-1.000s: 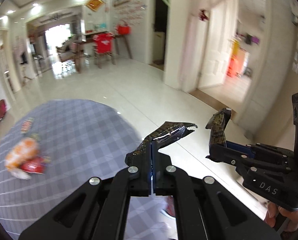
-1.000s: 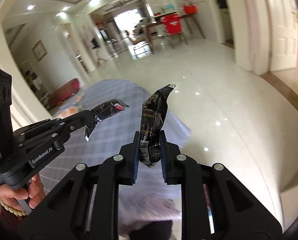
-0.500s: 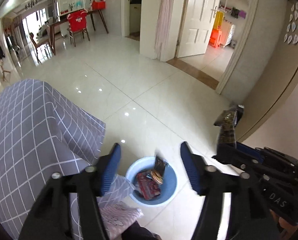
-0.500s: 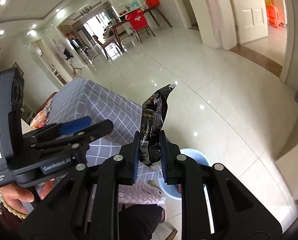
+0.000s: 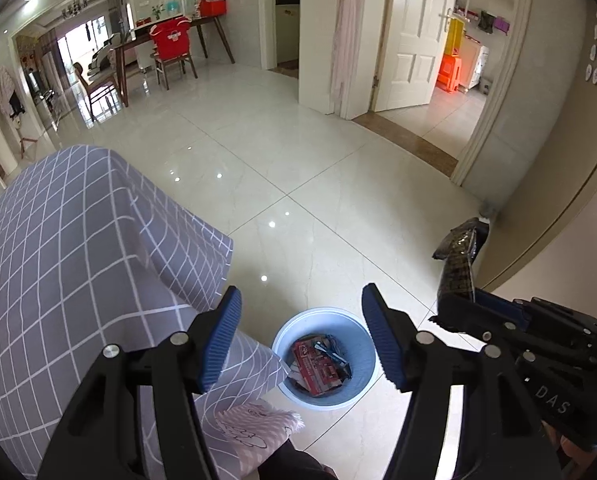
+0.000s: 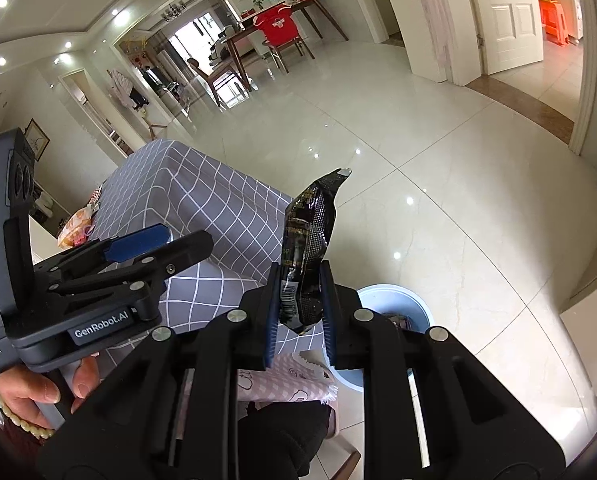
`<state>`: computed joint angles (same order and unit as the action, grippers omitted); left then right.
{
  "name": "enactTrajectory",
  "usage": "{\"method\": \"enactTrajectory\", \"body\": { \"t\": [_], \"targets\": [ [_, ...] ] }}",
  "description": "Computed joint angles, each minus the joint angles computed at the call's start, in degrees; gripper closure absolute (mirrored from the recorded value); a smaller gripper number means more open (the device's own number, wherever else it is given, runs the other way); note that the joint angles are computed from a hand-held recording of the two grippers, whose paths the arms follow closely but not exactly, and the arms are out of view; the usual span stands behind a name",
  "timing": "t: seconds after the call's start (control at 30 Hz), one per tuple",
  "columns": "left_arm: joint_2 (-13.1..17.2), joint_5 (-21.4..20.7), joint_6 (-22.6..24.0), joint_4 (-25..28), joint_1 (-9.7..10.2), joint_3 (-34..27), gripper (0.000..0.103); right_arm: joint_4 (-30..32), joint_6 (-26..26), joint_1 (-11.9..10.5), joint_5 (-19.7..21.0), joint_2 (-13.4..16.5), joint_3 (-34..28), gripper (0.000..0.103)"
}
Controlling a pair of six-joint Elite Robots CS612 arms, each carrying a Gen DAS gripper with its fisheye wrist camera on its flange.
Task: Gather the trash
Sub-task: 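Drop the black bag into the bucket with the left tool while the right tool carries its bag, then open the right tool to drop its black bag into the bucket, then move both tools back over the table toward the white bottle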
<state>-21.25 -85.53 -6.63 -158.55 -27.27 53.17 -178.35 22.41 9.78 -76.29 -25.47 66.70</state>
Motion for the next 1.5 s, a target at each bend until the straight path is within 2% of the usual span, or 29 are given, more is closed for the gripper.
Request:
{"method": "enactTrajectory", "body": {
  "t": [0.33,0.4,0.43,0.47,0.53,0.87,1.07,1.33,1.5],
  "targets": [
    [-0.13,1.84,-1.54,-1.22,0.5,-0.15,0.038,1.99,-1.7,0.35,-0.53,0.42,-1.88,0.081],
    [-0.36,1.85,-1.81,-1.49,0.79,0.23,0.037,2.27,-2.3,0.61,-2.62,0.63,-2.41,0.072],
    [-0.4,1.86,-1.96,-1.46,0.91,0.28,0.037,2.76,-2.26,0.72,-3.23,0.79,-2.81,0.052],
    [-0.39,2.02,-2.04,-1.31,0.92,0.2,0.037,3.02,-1.96,0.84,-4.06,0.93,-3.11,0.045],
    [-0.47,2.24,-1.87,-1.38,0.99,0.32,0.037,3.58,-2.21,1.03,-5.31,0.98,-3.34,0.045],
    [-2.76,2.3,-2.05,-4.61,2.06,4.24,0.034,1.66,-3.67,1.77,-3.82,-0.13,-2.58,0.045],
    [-5.19,3.71,-2.22,-8.56,3.11,8.45,0.033,1.25,-5.53,3.11,-2.97,-0.21,-4.21,0.045],
    [-8.69,6.89,-4.86,-13.82,6.07,14.68,0.03,5.57,-9.22,6.4,0.14,2.57,-12.26,0.045],
    [-10.43,9.88,-10.29,-14.89,9.15,17.88,0.029,10.38,-11.23,8.64,2.02,6.15,-20.47,0.045]
  ]
}}
